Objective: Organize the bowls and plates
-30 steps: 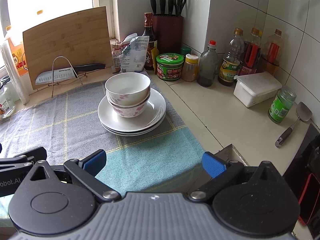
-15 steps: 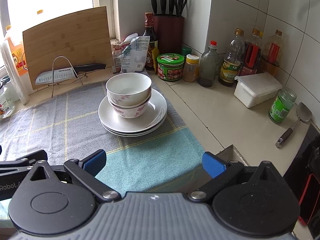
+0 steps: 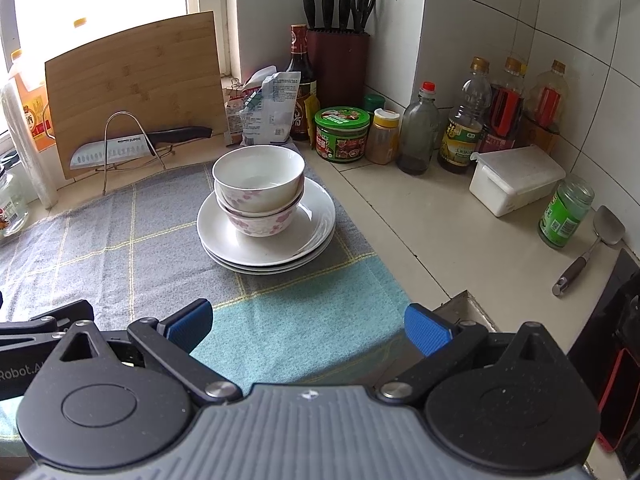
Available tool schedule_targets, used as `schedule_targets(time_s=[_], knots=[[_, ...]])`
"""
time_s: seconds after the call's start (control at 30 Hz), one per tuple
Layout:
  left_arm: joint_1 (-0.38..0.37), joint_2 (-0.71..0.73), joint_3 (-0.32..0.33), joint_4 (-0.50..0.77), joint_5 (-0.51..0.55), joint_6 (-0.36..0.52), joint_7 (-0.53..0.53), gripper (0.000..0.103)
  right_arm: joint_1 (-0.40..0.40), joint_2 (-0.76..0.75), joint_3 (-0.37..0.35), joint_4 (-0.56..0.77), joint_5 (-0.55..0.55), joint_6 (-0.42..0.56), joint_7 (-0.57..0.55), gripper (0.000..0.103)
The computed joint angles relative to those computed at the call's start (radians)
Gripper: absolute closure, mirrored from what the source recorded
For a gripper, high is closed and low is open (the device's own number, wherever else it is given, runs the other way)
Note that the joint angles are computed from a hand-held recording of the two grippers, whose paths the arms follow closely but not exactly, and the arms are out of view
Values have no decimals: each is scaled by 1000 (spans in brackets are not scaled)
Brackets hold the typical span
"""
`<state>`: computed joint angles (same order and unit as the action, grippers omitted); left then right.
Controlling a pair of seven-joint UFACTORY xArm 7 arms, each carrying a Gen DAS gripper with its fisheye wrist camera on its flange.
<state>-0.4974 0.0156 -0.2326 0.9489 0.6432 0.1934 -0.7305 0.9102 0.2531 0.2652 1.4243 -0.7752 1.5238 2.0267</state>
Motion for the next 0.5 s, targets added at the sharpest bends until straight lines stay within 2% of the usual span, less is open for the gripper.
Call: schedule_targets(time_s=[0.5], knots=[[-7, 6, 2, 10, -13, -5, 5, 1, -2, -1, -1, -2, -9, -3, -1, 0]])
